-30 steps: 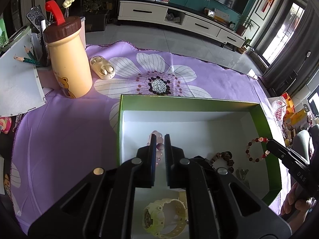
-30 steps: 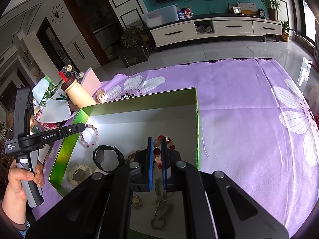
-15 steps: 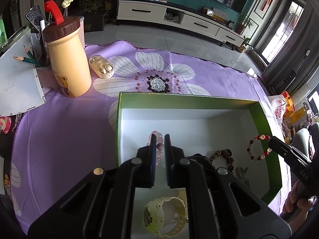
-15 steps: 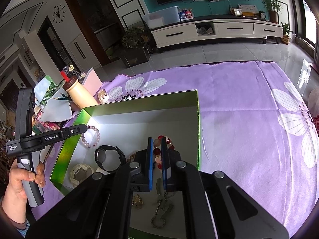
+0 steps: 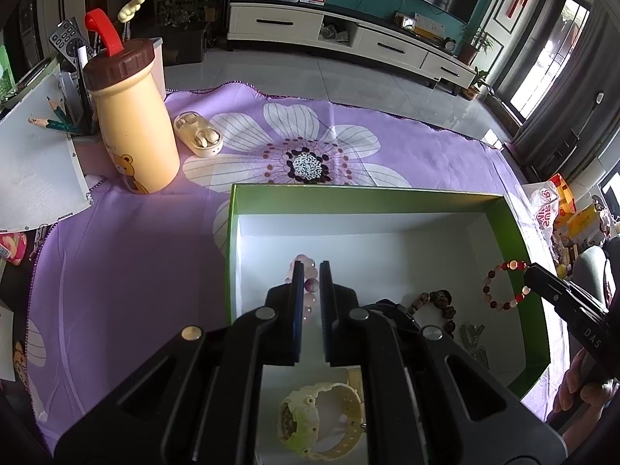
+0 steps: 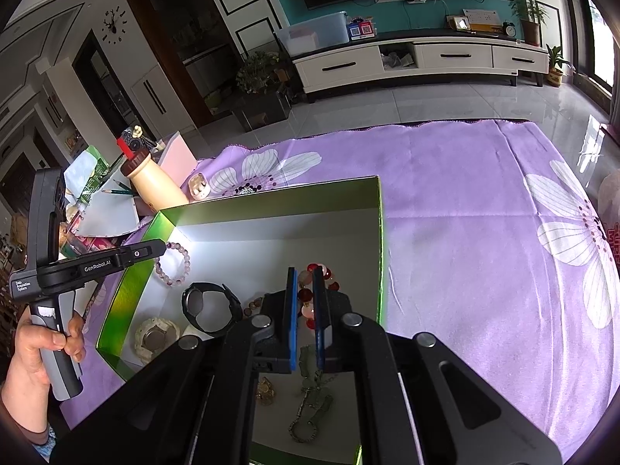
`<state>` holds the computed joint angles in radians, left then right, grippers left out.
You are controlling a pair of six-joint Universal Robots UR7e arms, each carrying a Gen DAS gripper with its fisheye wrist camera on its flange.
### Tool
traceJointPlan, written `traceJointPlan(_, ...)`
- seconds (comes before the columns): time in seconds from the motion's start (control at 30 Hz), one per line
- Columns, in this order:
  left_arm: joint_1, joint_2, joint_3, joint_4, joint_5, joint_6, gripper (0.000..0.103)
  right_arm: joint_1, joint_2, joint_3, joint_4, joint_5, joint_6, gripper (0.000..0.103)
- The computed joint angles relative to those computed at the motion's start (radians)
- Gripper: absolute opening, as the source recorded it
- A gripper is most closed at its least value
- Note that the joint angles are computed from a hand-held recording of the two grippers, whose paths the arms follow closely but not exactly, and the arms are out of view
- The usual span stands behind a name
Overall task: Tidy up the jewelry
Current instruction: 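Lower both held bracelets toward the box floor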
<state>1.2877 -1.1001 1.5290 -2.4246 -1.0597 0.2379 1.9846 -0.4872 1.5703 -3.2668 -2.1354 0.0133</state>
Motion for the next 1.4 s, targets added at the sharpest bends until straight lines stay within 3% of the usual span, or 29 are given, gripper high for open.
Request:
traceJointPlan(0.57,0.002,0.023,-0.017,0.003,0.036,0.006,0.007,-0.001,0.023,-0.039,0.050,-0.047,0.000,0.007)
traceJointPlan(0.9,0.003,0.041,-0.032,0.032,0.044,-0.011,0.007,-0.014,0.037,-0.055,0.086,-0.018,0.029,0.007)
traceJointPlan(1.4,-0.011,0.066,-0.043,0.048,0.086,0.011,0.008,-0.002,0.053,-0.088,0.136,-0.057,-0.010,0.007)
